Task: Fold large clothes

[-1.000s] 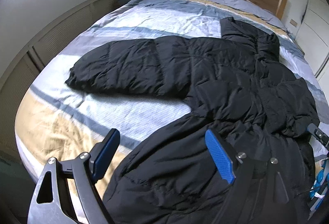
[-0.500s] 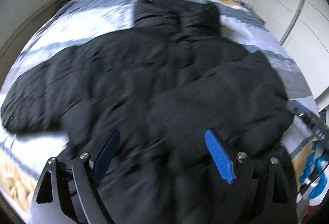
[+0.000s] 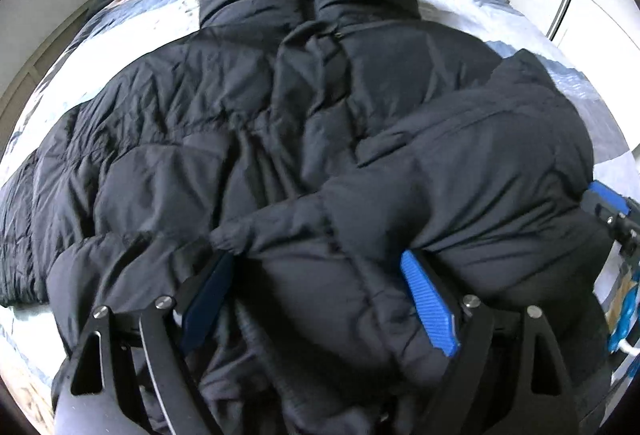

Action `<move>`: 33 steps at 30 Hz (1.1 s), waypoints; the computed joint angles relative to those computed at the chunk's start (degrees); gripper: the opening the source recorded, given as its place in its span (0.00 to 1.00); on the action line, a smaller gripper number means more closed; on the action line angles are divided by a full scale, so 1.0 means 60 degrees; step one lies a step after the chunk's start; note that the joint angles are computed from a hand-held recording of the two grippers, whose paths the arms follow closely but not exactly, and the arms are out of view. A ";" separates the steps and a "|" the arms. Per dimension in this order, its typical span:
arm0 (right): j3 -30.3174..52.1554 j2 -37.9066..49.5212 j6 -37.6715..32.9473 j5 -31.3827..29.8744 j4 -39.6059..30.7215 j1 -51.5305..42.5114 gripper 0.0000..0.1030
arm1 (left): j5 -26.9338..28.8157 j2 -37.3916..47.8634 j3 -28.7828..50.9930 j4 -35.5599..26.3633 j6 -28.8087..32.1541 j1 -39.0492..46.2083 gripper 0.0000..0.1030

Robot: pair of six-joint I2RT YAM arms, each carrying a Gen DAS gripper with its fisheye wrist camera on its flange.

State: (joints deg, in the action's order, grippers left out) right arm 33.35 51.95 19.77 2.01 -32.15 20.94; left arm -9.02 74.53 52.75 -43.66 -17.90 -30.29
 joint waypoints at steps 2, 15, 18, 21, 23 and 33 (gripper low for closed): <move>0.0086 -0.0095 -0.0173 0.0127 -0.0297 -0.0215 0.52 | 0.0145 -0.0394 -0.0067 -0.0192 -0.0077 0.0202 0.83; 0.1898 0.2373 -0.0302 -0.0008 0.0674 0.0169 0.52 | 0.0405 0.0598 0.0653 0.0219 -0.0578 -0.0642 0.83; 0.1249 0.2459 -0.0106 -0.0177 0.1138 0.0117 0.52 | 0.0255 0.0162 -0.0208 0.0560 -0.0629 -0.0879 0.83; 0.0710 0.2175 0.0168 -0.0175 0.1335 0.0176 0.53 | 0.0329 -0.0284 -0.0539 0.0383 -0.0840 -0.1050 0.83; 0.0552 0.1920 0.0350 -0.0065 0.1215 0.0301 0.53 | 0.0397 -0.0624 -0.0756 0.0181 -0.1086 -0.1276 0.83; 0.0722 0.0373 0.1147 0.0981 -0.0964 0.1583 0.54 | 0.0608 -0.2545 -0.1610 -0.0665 -0.2497 -0.2708 0.83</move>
